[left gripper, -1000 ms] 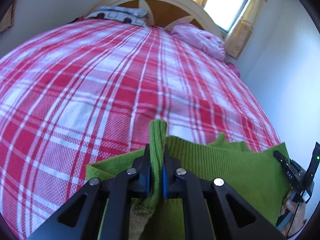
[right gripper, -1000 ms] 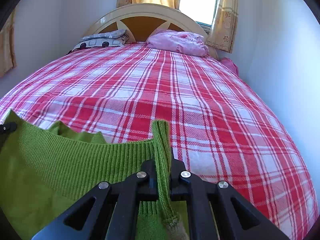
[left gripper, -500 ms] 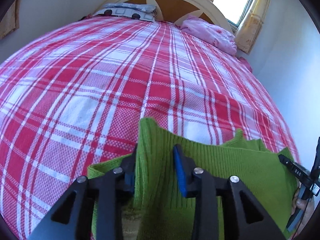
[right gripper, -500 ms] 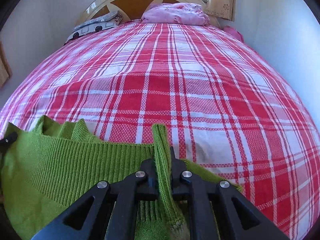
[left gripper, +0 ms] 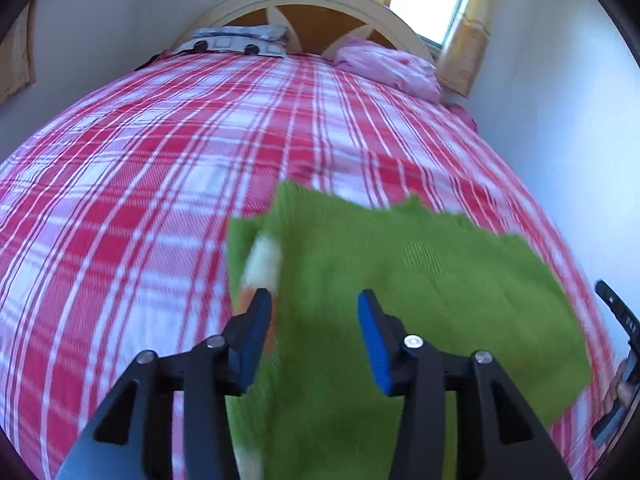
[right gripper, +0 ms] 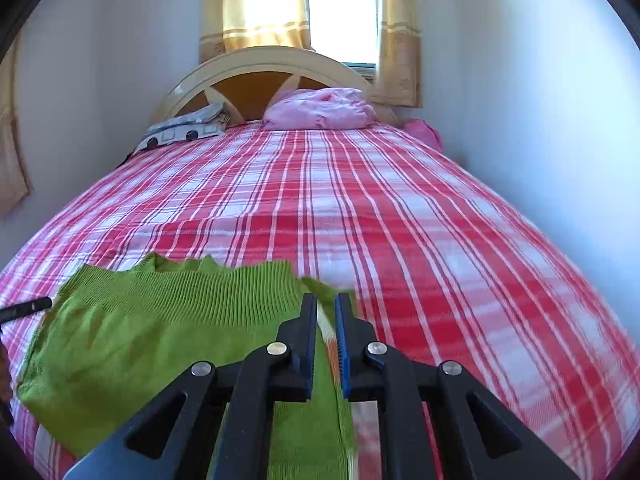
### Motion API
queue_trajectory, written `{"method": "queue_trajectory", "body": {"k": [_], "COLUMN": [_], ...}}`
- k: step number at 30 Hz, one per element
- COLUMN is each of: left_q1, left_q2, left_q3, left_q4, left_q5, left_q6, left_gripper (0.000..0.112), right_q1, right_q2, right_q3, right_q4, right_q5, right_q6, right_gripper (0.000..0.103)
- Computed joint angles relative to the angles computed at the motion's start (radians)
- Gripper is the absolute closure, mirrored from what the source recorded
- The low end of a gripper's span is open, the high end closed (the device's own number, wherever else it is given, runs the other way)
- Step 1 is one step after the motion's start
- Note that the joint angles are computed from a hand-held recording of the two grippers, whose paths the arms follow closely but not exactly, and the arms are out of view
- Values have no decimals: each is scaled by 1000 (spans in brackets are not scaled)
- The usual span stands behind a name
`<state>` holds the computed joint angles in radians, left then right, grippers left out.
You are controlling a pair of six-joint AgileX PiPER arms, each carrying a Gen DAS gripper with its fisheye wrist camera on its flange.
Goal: Fold small clothes
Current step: 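Withdraw both grippers from the folded sweater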
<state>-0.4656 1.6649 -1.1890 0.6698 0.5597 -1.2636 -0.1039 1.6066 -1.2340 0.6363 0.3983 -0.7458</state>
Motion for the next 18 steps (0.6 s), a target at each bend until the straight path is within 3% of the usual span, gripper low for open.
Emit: {"method": "queue_trajectory", "body": {"k": [3,6,9,11,14,18], "left_q1": [-73,-132,-189,-197,-222,-254], "left_q2": [-4,10,35,47,77,91], "left_q3": [30,51,40,34,13,-11], "left_q4": [37,98,181,189,227,221], "left_q5": [25,54,131,144,194,263], "left_q6": [-78,-164,-216,-210,-212,-189], "left_gripper": [64,64,63,57,55,55], "right_q1": [-25,14,32,12,-19,-61], "right_q2": [-10,-15,-3,-17,-41,-120], "right_q3": [57,117,165,197,220,321], "right_q4": [64,-43,-146,-97,-77,2], "right_q5": [118,99,85,80,113,97], "right_q6": [-65,-18,38,-32,-55,-150], "right_gripper": [94,94,94,94,94,94]}}
